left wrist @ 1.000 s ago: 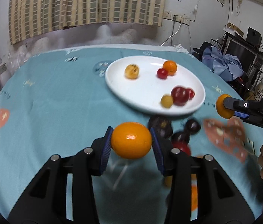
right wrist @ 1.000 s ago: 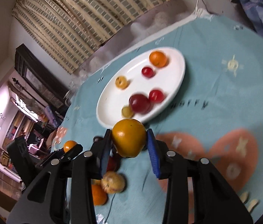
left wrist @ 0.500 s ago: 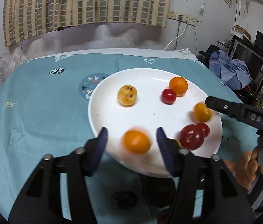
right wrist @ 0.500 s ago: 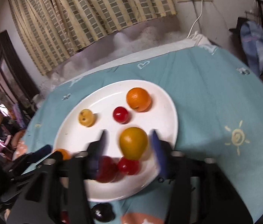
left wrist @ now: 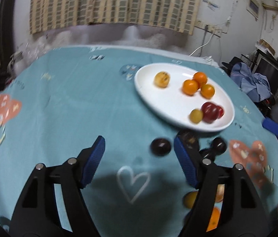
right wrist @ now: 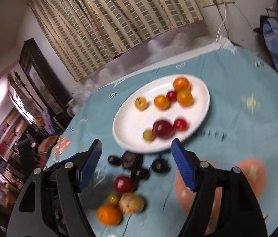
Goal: Organize fruits
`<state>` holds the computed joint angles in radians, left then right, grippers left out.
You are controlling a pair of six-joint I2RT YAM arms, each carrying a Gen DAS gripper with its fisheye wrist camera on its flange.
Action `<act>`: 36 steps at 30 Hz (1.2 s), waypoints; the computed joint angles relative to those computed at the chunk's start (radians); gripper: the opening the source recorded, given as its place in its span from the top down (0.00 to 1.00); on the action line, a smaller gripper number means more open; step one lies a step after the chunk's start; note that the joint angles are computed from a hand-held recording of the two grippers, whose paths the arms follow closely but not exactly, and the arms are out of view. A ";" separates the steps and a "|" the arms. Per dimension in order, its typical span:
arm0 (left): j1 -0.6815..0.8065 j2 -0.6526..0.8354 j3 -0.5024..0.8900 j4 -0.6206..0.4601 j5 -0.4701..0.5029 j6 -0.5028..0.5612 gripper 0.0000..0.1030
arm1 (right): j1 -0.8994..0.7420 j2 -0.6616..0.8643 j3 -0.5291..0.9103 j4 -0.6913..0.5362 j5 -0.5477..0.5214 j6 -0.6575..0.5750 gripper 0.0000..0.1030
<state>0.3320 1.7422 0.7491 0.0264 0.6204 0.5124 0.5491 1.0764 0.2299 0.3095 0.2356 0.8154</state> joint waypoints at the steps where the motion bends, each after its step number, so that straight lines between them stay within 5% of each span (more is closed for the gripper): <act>1: 0.002 0.018 0.013 -0.007 0.000 0.000 0.28 | -0.002 0.018 -0.012 0.014 -0.016 0.015 0.27; 7: -0.043 0.047 -0.010 0.079 -0.043 0.049 0.28 | -0.142 0.081 -0.043 0.105 -0.217 0.086 0.27; 15: -0.133 0.065 -0.019 0.123 -0.160 0.064 0.28 | -0.134 0.114 -0.043 0.111 -0.199 0.096 0.27; 20: -0.151 0.146 0.086 0.025 -0.209 0.048 0.24 | -0.112 0.128 -0.025 0.089 -0.168 0.074 0.28; 28: -0.073 0.205 0.195 -0.054 -0.084 0.015 0.28 | -0.163 0.171 -0.047 0.174 -0.261 0.087 0.27; 36: -0.178 0.169 0.130 0.032 -0.153 0.041 0.26 | -0.185 0.182 -0.057 0.201 -0.302 0.102 0.27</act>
<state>0.1542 1.9109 0.8789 0.0581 0.4673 0.5532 0.3643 1.2588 0.1724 0.5108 -0.0661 0.9170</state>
